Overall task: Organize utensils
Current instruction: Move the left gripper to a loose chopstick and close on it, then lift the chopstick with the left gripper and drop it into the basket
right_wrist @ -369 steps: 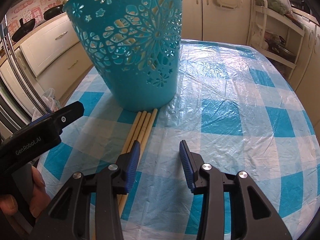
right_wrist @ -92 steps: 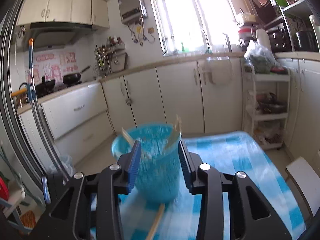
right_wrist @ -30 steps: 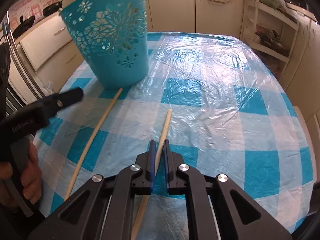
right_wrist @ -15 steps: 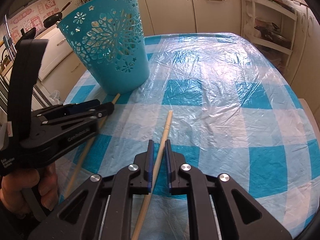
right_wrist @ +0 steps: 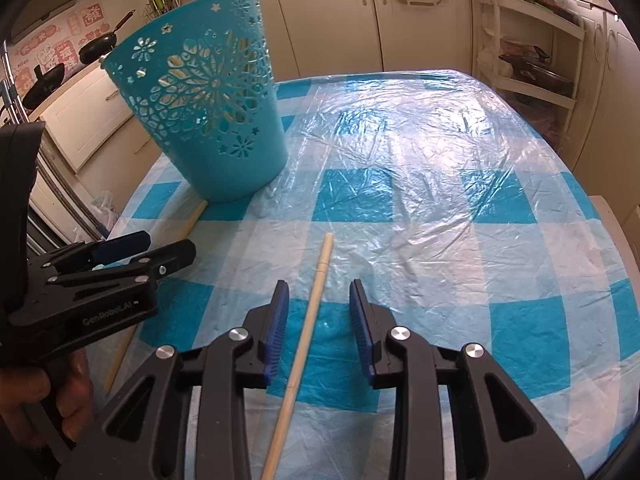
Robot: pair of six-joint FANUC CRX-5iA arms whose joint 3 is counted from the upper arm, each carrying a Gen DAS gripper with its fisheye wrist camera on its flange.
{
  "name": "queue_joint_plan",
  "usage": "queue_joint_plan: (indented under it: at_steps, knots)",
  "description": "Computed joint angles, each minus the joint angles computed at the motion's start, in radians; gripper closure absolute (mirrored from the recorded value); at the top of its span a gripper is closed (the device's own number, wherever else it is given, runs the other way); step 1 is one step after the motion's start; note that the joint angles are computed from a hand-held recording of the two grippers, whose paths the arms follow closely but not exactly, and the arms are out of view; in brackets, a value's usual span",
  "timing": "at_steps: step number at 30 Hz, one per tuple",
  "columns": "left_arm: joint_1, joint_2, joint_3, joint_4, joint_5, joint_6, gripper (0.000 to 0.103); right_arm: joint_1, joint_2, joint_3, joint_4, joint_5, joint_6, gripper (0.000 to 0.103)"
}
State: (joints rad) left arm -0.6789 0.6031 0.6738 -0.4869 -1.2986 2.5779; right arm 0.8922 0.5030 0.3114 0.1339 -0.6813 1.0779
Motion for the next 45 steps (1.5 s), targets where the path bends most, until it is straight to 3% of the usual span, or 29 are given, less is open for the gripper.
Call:
queue_joint_plan:
  at_steps: [4, 6, 7, 8, 12, 16, 20, 23, 29, 30, 31, 32, 37, 45]
  knots:
    - [0.002, 0.017, 0.025, -0.019, -0.001, -0.036, 0.046, 0.006, 0.001, -0.010, 0.020, 0.018, -0.006, 0.062]
    - [0.005, 0.007, 0.012, -0.028, 0.019, -0.041, 0.066, 0.007, 0.001, -0.011, 0.020, 0.021, -0.006, 0.061]
    - [0.011, -0.003, -0.003, -0.023, 0.036, -0.043, 0.085, 0.005, 0.000, -0.011, 0.015, 0.022, -0.004, 0.061]
    - [0.020, -0.018, -0.028, -0.008, 0.060, -0.039, 0.097, 0.005, 0.000, -0.011, 0.012, 0.023, -0.004, 0.061]
    - [0.037, -0.076, -0.122, 0.014, 0.129, 0.033, 0.098, 0.006, -0.001, -0.013, 0.015, 0.024, -0.006, 0.060]
    - [0.029, -0.110, -0.168, 0.019, 0.138, 0.102, 0.098, 0.007, -0.002, -0.015, 0.015, 0.025, -0.007, 0.060]
    - [0.022, -0.076, -0.107, 0.025, 0.074, 0.040, 0.093, 0.009, -0.002, -0.015, 0.015, 0.024, -0.005, 0.059]
    - [0.019, -0.049, -0.063, 0.021, 0.038, 0.009, 0.075, 0.009, -0.003, -0.017, 0.016, 0.025, -0.006, 0.058]
    - [-0.002, -0.020, -0.014, -0.014, -0.017, -0.020, 0.074, 0.009, -0.001, -0.014, 0.014, 0.023, 0.001, 0.056]
    - [0.002, -0.027, -0.027, -0.013, -0.001, -0.025, 0.079, 0.010, -0.001, -0.015, 0.015, 0.024, 0.002, 0.056]
    - [0.003, -0.031, -0.037, -0.013, 0.012, -0.031, 0.094, 0.011, -0.001, -0.016, 0.019, 0.023, 0.001, 0.055]
    - [0.003, -0.035, -0.042, -0.007, 0.021, -0.042, 0.098, 0.012, 0.000, -0.015, 0.022, 0.022, 0.003, 0.055]
    - [0.017, -0.068, -0.092, 0.025, 0.072, -0.042, 0.098, 0.018, 0.003, -0.015, 0.043, 0.017, -0.002, 0.054]
    - [-0.002, -0.274, -0.284, -0.016, 0.311, 0.078, 0.098, 0.038, 0.005, -0.033, 0.123, 0.006, -0.030, 0.054]
